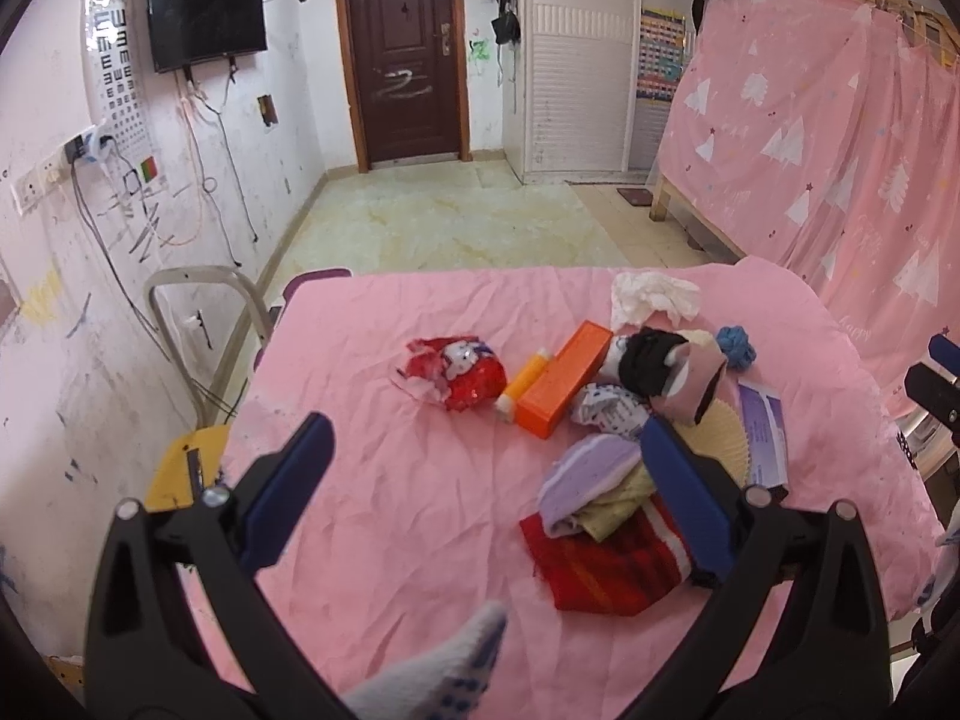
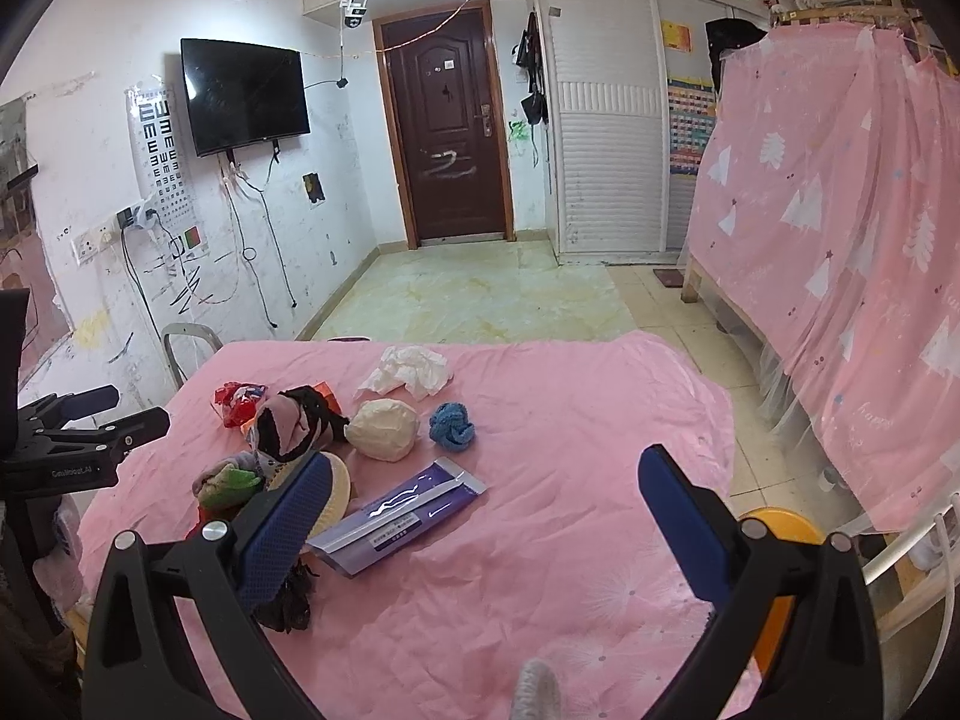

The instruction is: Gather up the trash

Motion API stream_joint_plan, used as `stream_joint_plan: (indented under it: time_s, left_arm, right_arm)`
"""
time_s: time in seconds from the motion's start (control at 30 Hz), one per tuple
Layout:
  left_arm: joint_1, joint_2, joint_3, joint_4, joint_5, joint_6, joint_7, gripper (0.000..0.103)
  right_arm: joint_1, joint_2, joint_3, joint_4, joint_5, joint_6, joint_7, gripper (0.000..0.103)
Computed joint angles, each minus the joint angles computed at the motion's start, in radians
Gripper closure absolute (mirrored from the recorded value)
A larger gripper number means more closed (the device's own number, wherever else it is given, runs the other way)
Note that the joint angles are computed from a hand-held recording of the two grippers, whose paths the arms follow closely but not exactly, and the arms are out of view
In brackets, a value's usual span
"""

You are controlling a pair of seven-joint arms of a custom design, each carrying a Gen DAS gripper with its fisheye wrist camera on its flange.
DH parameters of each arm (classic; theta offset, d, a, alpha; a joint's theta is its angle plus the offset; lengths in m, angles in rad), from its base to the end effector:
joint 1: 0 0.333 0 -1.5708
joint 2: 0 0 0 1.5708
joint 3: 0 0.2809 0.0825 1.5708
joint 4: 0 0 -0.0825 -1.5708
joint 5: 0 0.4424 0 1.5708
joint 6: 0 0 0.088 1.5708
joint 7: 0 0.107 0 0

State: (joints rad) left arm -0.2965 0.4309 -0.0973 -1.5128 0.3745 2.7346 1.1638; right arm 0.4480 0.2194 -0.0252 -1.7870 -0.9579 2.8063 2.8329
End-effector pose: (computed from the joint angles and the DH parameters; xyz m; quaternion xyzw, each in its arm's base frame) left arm 0.7113 -0.2980 0.4561 -0.5647 0.7224 -0.3094 0.2519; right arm 0.6282 0.3268 0.4473 -0.6123 0.6398 -0.2911 0.3619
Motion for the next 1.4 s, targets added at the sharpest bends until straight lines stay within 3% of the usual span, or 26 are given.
stream_joint_plan:
  time_s: [0.2,0.37,0.67,0.73,0.8,0.83,0.97,1.0,1.13,1.23,1.4]
  left_arm:
    - [0.056,0.010,-0.053,-0.020,-0.117,-0.032,0.111,0.005]
    - [0.095,0.016,-0.106,-0.040,-0.242,-0.058,0.240,0.005]
    - [0.078,0.073,-0.132,0.019,-0.339,-0.144,0.397,0.005]
    - [0.075,0.090,-0.135,0.041,-0.357,-0.156,0.413,0.013]
    - [0.089,0.121,-0.158,0.081,-0.407,-0.184,0.452,0.036]
    - [0.092,0.135,-0.166,0.099,-0.428,-0.195,0.467,0.038]
    - [0.118,0.118,-0.204,0.061,-0.515,-0.159,0.554,0.078]
    - [0.118,0.108,-0.203,0.048,-0.528,-0.144,0.562,0.082]
    - [0.153,0.048,-0.234,-0.032,-0.620,-0.070,0.637,0.084]
    - [0.179,-0.019,-0.256,-0.112,-0.697,0.000,0.701,0.084]
    - [0.200,-0.109,-0.271,-0.208,-0.799,0.085,0.798,0.084]
  right_arm:
    - [-0.047,0.089,0.066,0.033,0.297,0.073,-0.291,0.010]
    - [-0.074,0.172,0.121,0.104,0.510,0.050,-0.514,0.010]
    - [-0.041,0.257,0.096,0.216,0.721,-0.044,-0.689,0.010]
    - [-0.028,0.282,0.084,0.251,0.745,-0.066,-0.711,0.010]
    - [-0.022,0.303,0.078,0.282,0.770,-0.092,-0.730,0.010]
    - [-0.019,0.310,0.075,0.294,0.780,-0.104,-0.734,0.010]
    - [-0.016,0.330,0.071,0.325,0.815,-0.139,-0.750,0.010]
    - [-0.019,0.335,0.074,0.331,0.828,-0.144,-0.754,0.010]
    - [-0.031,0.341,0.083,0.339,0.877,-0.154,-0.768,0.011]
    - [-0.027,0.343,0.080,0.347,0.885,-0.162,-0.765,0.017]
    - [-0.014,0.353,0.075,0.374,0.881,-0.189,-0.762,0.051]
